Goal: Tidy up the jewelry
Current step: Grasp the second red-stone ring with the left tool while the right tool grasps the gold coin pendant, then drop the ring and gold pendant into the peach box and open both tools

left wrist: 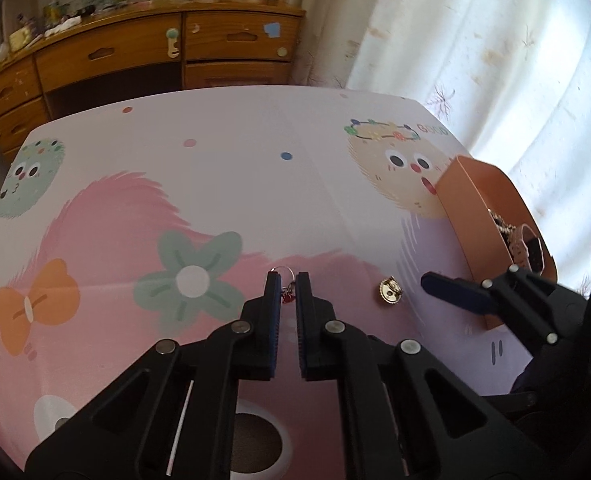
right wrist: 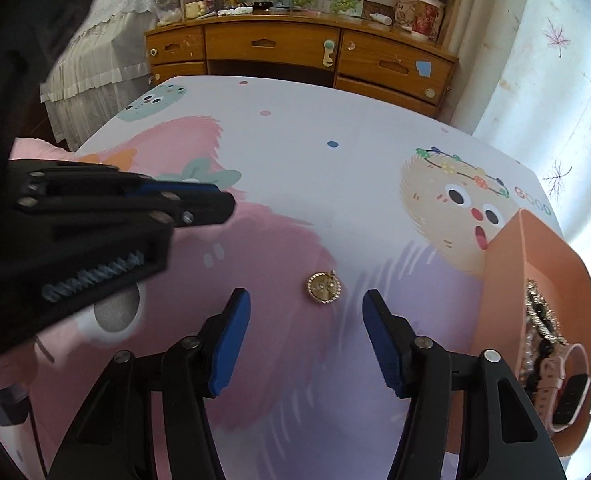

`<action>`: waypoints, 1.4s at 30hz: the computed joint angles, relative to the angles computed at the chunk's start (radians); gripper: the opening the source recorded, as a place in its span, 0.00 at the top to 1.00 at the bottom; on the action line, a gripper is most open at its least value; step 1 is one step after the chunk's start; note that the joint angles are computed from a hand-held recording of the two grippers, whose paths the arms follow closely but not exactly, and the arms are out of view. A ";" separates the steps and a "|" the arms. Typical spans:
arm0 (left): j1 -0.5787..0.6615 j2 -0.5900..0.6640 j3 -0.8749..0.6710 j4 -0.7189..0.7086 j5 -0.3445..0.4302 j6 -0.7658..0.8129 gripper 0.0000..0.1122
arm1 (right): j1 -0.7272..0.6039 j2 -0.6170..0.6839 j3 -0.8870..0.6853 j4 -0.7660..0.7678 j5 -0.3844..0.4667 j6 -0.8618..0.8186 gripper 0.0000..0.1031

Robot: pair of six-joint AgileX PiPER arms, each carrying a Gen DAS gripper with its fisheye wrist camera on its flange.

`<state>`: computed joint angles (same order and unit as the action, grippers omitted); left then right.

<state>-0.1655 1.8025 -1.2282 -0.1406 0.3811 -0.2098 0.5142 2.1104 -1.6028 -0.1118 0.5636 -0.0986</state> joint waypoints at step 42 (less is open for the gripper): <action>-0.290 -0.069 -0.155 0.455 0.038 -0.610 0.95 | -0.358 -0.346 0.244 0.607 -0.011 -0.624 0.82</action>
